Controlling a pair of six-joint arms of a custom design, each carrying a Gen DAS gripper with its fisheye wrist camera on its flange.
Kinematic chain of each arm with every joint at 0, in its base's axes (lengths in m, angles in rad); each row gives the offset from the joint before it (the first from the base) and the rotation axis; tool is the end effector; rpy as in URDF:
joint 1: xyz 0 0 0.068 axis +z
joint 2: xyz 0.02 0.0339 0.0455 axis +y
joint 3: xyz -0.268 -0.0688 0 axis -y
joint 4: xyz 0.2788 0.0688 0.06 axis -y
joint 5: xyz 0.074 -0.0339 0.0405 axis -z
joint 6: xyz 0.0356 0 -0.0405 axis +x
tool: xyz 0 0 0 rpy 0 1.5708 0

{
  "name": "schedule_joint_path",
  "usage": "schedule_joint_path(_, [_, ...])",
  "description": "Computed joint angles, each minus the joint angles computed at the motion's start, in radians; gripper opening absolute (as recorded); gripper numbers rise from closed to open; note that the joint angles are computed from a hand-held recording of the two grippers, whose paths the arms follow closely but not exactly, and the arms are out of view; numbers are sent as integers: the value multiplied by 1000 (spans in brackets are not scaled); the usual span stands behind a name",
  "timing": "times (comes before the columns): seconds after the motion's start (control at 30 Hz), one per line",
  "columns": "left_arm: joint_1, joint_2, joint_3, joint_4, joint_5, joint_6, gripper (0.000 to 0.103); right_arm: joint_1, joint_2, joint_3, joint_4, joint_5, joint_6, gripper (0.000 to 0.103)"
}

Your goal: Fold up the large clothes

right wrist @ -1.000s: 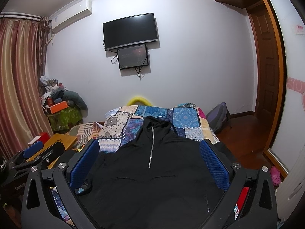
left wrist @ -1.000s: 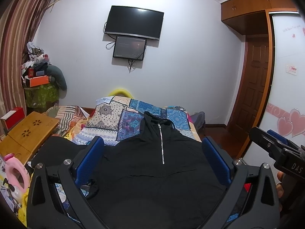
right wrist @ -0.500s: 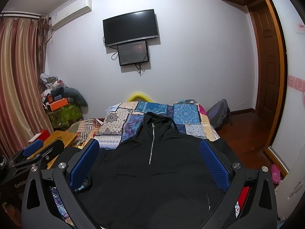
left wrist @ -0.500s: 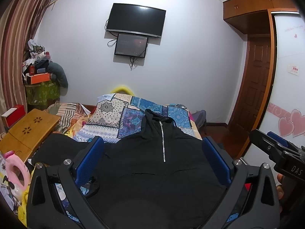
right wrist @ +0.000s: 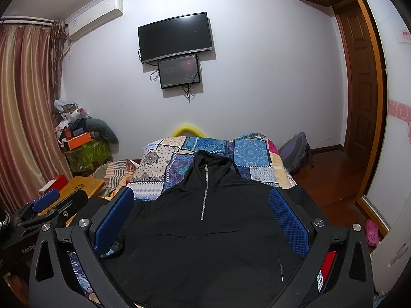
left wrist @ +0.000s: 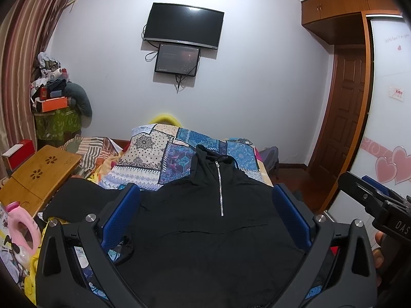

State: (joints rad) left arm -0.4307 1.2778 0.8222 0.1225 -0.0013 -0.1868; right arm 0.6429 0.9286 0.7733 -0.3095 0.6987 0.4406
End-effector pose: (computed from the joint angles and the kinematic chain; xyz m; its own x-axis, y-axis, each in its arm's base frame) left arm 0.2935 -0.1348 0.2654 -0.3693 -0.0347 -0.9287 0.3540 0.9187 -0.1751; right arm 0.2016 0.1224 0.2989 -0.3240 0.1653 -0.9315 0.1540 0.9807 0.1205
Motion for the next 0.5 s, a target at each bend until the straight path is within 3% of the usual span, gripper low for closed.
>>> schedule_joint_path(0.5, [-1,11,0,4,-2,-2,103,-8,1,0,-3,-9,-1,103])
